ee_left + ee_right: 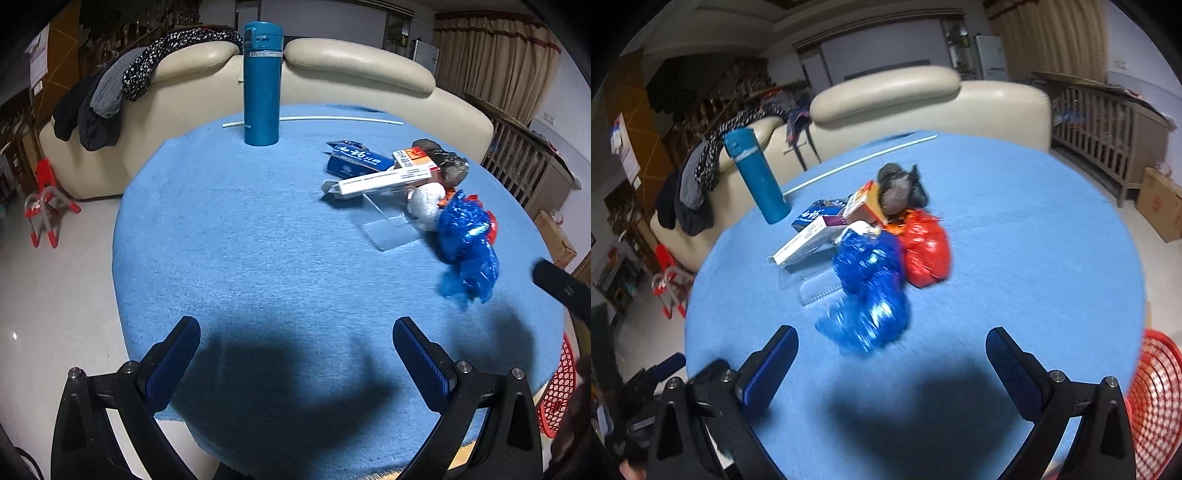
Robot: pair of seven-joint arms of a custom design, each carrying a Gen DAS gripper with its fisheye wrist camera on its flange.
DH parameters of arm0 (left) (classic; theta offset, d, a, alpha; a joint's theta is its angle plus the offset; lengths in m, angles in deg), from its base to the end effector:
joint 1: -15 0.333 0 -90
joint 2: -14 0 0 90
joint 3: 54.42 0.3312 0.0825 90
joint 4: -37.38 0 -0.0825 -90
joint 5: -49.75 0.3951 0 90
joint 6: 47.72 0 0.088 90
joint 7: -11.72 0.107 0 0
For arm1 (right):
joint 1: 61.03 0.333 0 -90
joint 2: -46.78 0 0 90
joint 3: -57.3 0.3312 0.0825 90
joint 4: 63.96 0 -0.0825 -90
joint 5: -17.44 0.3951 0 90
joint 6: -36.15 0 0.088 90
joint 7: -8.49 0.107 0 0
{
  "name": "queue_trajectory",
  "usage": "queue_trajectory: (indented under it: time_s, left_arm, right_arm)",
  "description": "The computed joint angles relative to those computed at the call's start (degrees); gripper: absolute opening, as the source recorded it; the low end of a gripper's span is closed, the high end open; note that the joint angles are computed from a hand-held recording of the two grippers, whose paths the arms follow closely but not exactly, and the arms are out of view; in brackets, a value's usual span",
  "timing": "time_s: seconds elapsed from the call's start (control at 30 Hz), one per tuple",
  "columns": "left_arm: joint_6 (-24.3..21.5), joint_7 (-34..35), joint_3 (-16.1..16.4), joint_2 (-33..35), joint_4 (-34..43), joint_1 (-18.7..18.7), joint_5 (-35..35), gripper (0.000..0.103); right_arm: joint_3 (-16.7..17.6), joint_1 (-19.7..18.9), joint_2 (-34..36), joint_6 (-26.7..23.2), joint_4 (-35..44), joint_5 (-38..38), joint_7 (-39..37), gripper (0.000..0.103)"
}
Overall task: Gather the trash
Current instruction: 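Grasp the blue plastic bag with the right tool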
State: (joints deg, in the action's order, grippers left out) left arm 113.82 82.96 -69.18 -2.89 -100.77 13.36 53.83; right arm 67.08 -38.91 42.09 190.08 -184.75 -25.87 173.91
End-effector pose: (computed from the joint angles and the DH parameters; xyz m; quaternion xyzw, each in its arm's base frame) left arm 0.4777 -0.1524 0.5092 -0.6526 0.6755 -0.2732 0.2078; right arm 0.4776 0.3260 0.5307 -0.5880 0.7027 -0.2189 0.3356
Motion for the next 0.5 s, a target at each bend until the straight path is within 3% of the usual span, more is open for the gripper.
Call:
queue_trajectory:
  time_s: [0.3, 0.4, 0.43, 0.5]
  left_arm:
    - [0.24, 4.76, 2.04, 3.17, 3.52, -2.08, -3.48, 0.103]
    - [0.0, 7.97, 2.67, 5.19, 5.81, -3.37, -5.14, 0.103]
    - [0.0, 8.67, 2.74, 5.75, 6.46, -3.58, -5.43, 0.103]
    - [-0.1, 10.35, 2.92, 7.26, 8.19, -4.18, -6.2, 0.103]
  right_arm:
    - [-2.97, 1.41, 11.86, -2.84, 11.31, 9.19, -11.91, 0.084]
    - [-3.46, 1.33, 14.06, -2.23, 12.79, 13.02, -15.51, 0.068]
    - [-3.29, 0.93, 14.73, -1.57, 13.05, 15.86, -17.64, 0.048]
    - [-4.04, 1.16, 14.78, 0.02, 12.43, 16.84, -17.84, 0.043]
